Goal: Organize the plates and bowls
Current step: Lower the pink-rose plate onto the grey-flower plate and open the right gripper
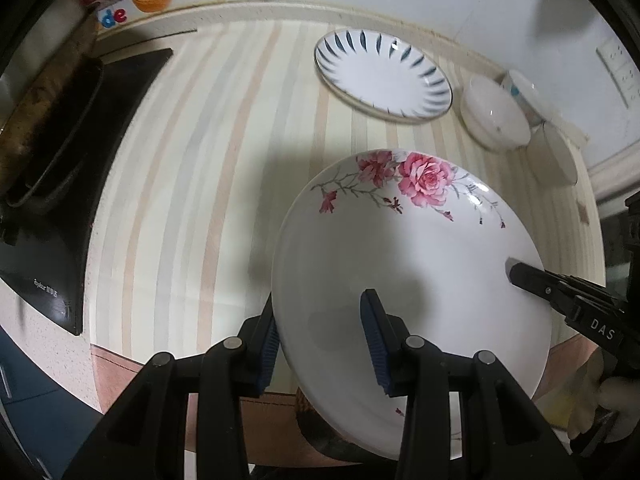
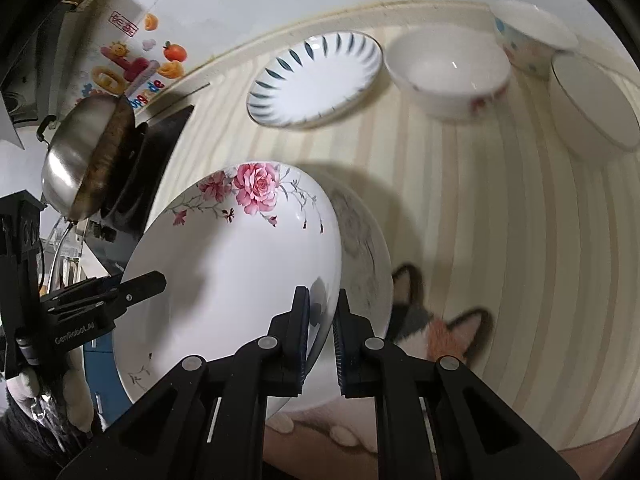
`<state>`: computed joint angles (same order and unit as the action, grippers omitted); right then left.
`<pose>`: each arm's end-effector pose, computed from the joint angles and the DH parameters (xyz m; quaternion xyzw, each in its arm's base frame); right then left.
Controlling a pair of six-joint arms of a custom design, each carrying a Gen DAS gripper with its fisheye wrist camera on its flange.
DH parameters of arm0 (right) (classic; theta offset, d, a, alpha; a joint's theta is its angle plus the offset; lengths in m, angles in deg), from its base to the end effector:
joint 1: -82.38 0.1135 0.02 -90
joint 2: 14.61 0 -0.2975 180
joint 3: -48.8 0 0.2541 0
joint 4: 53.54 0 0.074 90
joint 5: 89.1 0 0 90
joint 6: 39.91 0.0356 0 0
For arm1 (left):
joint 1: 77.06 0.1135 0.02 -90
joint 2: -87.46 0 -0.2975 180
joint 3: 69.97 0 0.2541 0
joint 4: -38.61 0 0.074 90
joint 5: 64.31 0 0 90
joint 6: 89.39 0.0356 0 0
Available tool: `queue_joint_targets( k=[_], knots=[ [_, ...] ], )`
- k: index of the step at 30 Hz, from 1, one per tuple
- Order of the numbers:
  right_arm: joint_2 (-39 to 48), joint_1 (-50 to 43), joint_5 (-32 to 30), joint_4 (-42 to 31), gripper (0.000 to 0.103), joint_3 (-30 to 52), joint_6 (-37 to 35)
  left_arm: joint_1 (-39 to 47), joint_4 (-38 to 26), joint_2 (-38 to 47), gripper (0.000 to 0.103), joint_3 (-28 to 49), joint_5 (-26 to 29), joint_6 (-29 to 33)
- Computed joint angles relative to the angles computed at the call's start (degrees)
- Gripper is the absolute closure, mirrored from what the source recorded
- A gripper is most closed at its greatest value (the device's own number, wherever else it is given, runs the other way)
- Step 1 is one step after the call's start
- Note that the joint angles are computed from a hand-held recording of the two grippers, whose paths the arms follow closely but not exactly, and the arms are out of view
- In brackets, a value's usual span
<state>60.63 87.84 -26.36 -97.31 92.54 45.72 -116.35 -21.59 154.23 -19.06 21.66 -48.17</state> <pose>0.1853 0.0341 0.1662 -0.1127 0.9577 0.2349 0.1224 0.1358 -0.1079 0.2112 -0.0863 0.9882 -0.0592 0.1114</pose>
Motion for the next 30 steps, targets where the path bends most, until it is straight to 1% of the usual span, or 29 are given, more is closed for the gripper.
queue_joint_targets(
  k=[4, 11, 18, 30],
  knots=[
    [0.65, -0.74, 0.10, 2.40, 0.090, -2.61, -0.28, -1.56, 1.77, 2.73, 0.067, -0.71, -0.34, -0.60],
    [3.51, -0.32, 0.58, 5.29, 0.090, -3.41, -0.08, -3.48, 2.59, 5.77, 0.067, -1.21, -1.04, -1.02],
    [6.46, 1.09, 1.04, 6.54, 0.090, -1.87, 1.16, -3.21, 3.05, 6.93, 0.067, -1.88, -0.76, -0.79],
    [8.26, 3.26, 2.13, 8.13, 0.090, -1.28, 3.70, -2.70, 4.18, 9.20, 0.067, -2.54, -0.13, -0.65]
  ],
)
